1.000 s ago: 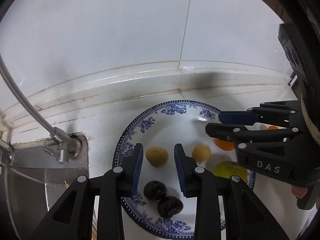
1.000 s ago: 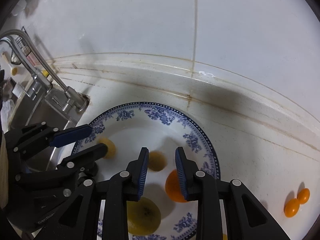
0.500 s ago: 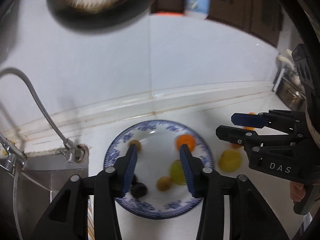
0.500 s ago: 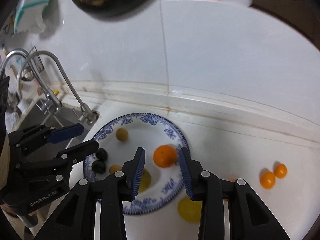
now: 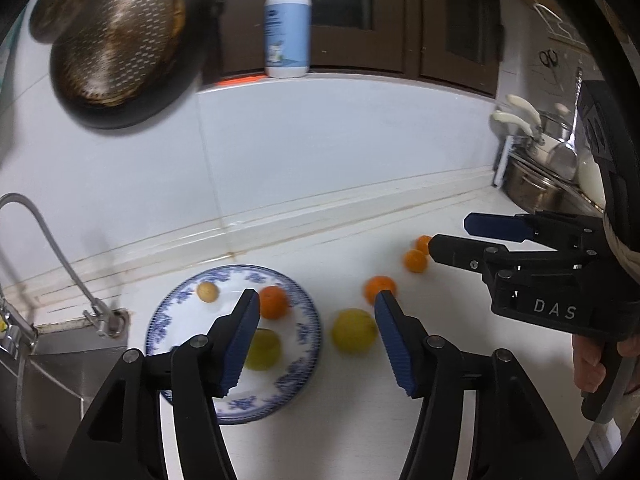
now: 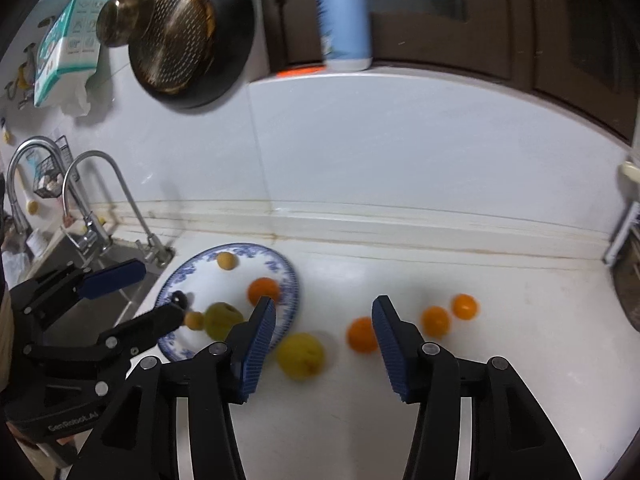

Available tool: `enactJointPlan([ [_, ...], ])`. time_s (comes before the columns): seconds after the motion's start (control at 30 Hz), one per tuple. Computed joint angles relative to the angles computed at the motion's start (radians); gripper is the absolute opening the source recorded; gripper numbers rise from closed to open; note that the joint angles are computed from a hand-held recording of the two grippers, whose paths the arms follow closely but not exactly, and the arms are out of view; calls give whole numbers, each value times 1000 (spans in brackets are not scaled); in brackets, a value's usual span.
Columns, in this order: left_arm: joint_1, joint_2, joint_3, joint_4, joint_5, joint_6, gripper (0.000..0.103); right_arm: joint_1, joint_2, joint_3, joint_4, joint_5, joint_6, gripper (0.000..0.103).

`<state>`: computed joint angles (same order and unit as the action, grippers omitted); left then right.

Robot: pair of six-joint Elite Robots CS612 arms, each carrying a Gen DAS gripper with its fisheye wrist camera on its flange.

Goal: Organize fruits
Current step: 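Withdraw both grippers from the plate toward the loose oranges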

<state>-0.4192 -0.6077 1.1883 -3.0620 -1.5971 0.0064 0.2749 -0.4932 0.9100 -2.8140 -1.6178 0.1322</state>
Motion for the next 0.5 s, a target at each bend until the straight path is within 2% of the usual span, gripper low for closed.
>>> enactJointPlan([
  [0.27,-31,5,-13,26,4,11,62,-26,-54,110,-45,-17,-5,51],
  [0.5,-49,31,-61,89,10,50,65,-48,-64,134,-31,-12,-28,51],
])
